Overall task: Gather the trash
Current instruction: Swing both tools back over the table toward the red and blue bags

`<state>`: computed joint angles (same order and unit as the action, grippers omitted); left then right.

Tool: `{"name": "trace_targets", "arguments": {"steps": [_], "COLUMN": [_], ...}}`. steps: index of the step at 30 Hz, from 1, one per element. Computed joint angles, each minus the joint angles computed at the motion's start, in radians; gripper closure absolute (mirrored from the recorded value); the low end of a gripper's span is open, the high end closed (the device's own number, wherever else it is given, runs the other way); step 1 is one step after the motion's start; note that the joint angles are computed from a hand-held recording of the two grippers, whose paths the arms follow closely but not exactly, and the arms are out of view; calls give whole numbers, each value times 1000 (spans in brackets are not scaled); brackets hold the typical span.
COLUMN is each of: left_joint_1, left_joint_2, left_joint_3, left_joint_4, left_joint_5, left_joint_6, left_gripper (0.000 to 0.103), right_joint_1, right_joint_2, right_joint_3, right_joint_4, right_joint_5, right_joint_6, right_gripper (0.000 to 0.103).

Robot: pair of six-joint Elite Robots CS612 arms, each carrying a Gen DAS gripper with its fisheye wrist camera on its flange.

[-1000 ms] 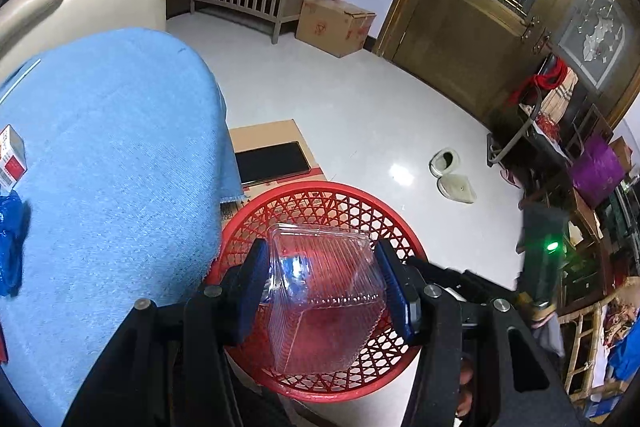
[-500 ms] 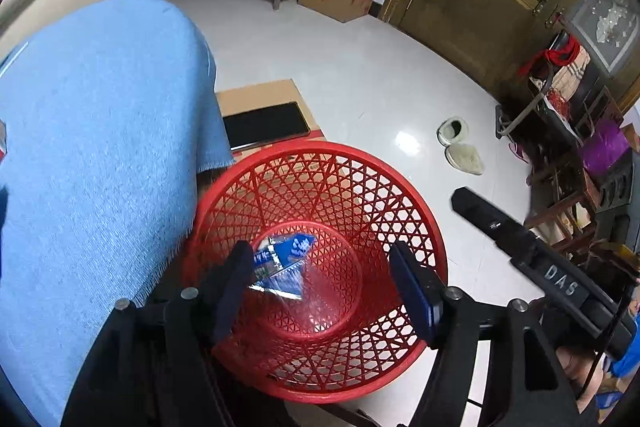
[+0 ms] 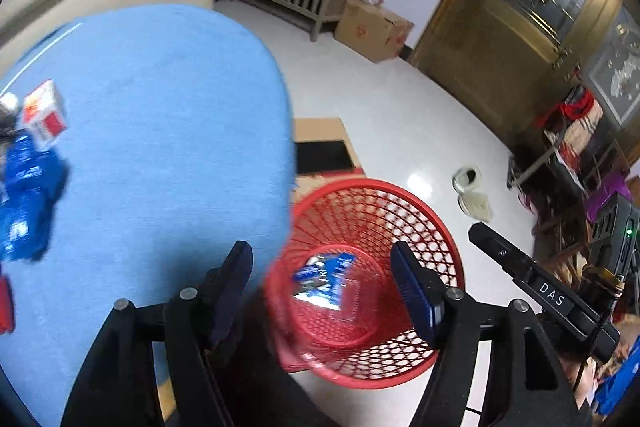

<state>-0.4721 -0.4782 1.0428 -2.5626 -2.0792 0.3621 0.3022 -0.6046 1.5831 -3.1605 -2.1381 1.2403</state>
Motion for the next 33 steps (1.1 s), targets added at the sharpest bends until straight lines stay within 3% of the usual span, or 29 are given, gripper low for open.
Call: {"name": "trace_targets", "arguments": {"steps": [10, 18, 27, 33], "left_joint_1": [66, 127, 183, 208], "left_joint_2": [7, 38, 85, 99], "left_joint_3": [3, -34, -93, -108], "left_joint_4": [-143, -269, -317, -319], "left_joint_5": [34, 158, 268, 289], "left_joint_6": [-109, -276, -403, -450], "left_gripper": [30, 27, 27, 27], "right_joint_1": [16, 31, 49, 64], "right_joint_2": [47, 104, 170, 238], "right_joint_3": [-150, -299, -477, -647], "right_joint_4": [83, 163, 275, 370], "right_joint_5": [54, 108, 145, 137], "right_joint_6": [-143, -254, -375, -451], "right_gripper": [40, 39, 38, 27]}}
